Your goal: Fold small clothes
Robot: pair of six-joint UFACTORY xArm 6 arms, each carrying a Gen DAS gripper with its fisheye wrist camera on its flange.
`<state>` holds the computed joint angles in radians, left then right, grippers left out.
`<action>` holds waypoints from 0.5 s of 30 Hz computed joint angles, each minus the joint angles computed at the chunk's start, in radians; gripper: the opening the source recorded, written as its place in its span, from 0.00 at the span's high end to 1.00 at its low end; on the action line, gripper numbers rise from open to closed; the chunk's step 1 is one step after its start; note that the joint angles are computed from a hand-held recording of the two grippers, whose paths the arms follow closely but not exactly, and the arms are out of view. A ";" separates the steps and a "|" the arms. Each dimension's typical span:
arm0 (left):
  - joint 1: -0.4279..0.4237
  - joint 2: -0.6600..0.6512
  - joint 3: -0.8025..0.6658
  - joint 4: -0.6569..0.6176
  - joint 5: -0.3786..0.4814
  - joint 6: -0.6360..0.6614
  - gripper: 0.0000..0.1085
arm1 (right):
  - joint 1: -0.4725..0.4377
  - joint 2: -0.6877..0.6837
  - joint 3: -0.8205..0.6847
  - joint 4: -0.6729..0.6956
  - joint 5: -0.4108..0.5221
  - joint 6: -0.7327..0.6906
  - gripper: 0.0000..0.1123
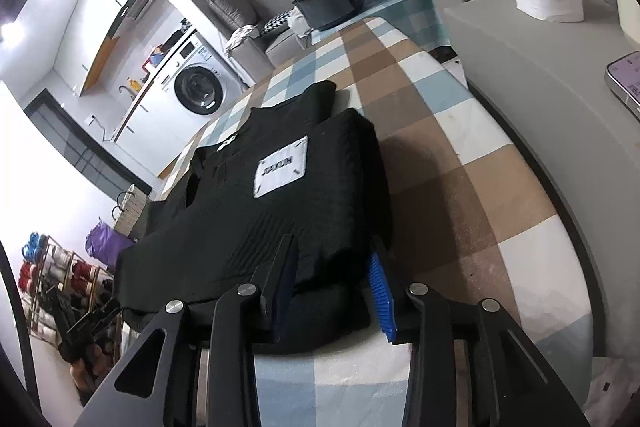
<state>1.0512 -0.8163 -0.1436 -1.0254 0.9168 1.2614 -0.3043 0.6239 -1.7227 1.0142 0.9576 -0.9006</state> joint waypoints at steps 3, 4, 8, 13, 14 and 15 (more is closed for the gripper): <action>-0.025 0.015 -0.001 -0.011 -0.037 -0.011 0.62 | -0.005 -0.009 0.011 0.025 0.035 -0.033 0.68; -0.031 0.034 -0.007 -0.018 -0.045 -0.015 0.62 | -0.006 -0.007 0.008 0.028 0.045 -0.036 0.67; -0.046 0.125 -0.042 -0.067 -0.051 -0.017 0.62 | -0.023 0.012 -0.015 0.031 0.137 -0.017 0.66; -0.045 0.196 -0.097 -0.169 0.006 0.000 0.63 | -0.016 0.022 -0.014 0.021 0.184 0.003 0.65; -0.058 0.199 -0.103 -0.184 -0.001 -0.001 0.70 | -0.012 0.020 -0.009 0.018 0.180 0.004 0.64; -0.080 0.201 -0.108 -0.200 -0.025 -0.003 0.76 | -0.009 0.018 -0.006 0.015 0.176 0.008 0.64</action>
